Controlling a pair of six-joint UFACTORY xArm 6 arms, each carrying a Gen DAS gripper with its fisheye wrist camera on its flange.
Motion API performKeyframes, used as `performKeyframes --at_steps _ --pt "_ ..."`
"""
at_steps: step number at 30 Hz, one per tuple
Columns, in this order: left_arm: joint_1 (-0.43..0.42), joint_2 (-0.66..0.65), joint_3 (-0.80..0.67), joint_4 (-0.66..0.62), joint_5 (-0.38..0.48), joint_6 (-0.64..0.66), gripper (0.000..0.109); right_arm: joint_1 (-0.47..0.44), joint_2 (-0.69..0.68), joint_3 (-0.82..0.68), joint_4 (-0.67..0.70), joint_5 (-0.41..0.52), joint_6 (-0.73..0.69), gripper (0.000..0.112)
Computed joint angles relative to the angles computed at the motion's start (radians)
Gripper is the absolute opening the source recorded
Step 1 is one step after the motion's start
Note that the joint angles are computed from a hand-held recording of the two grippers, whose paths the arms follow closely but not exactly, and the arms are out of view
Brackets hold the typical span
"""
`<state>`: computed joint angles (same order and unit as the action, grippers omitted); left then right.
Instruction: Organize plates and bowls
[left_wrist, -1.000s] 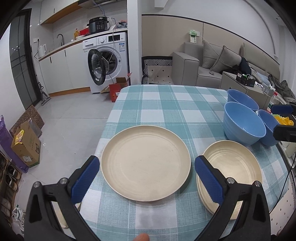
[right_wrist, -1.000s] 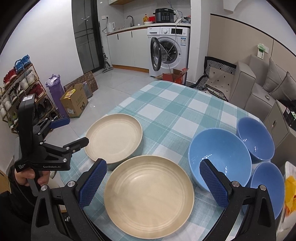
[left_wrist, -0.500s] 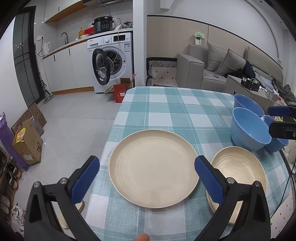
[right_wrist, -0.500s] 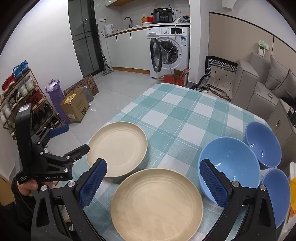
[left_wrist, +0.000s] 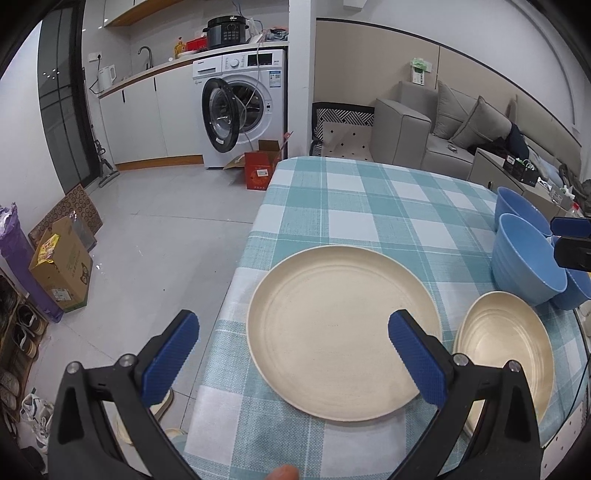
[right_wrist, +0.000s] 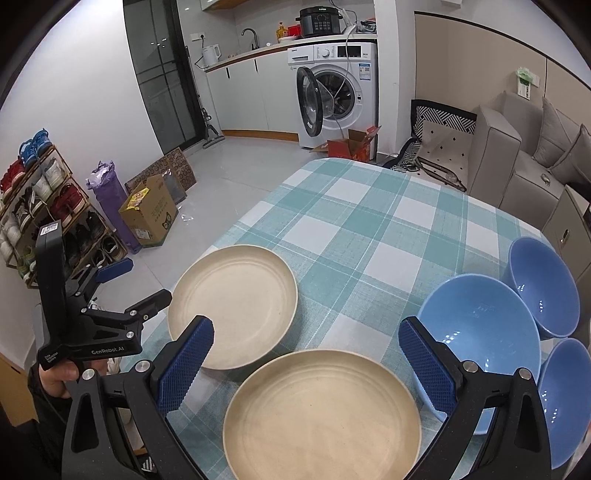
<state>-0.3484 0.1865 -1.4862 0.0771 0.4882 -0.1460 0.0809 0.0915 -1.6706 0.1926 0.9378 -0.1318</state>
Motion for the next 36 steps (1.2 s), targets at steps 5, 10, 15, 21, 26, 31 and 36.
performKeyframes --at_steps 5,10,15,21,26,31,36 --pt "0.011 0.014 -0.003 -0.009 -0.005 -0.004 0.103 0.016 0.047 -0.042 -0.010 0.012 0.015 0.102" --pt "0.022 0.031 -0.011 -0.010 0.001 -0.013 0.103 0.033 0.103 -0.093 -0.025 0.025 0.035 0.102" --pt "0.030 0.047 -0.020 -0.024 0.007 -0.013 0.103 0.042 0.151 -0.137 -0.039 0.035 0.057 0.102" --pt "0.037 0.073 -0.040 -0.090 0.028 0.026 0.102 0.043 0.196 -0.169 -0.042 0.048 0.066 0.102" --pt "0.034 0.083 -0.040 -0.107 0.023 0.044 0.102 0.047 0.229 -0.188 -0.041 0.055 0.067 0.102" --pt "0.038 0.096 -0.047 -0.135 0.035 0.053 0.102 0.053 0.265 -0.210 -0.043 0.062 0.066 0.102" --pt "0.041 0.112 -0.056 -0.146 0.048 0.052 0.102 0.058 0.310 -0.241 -0.049 0.077 0.069 0.102"
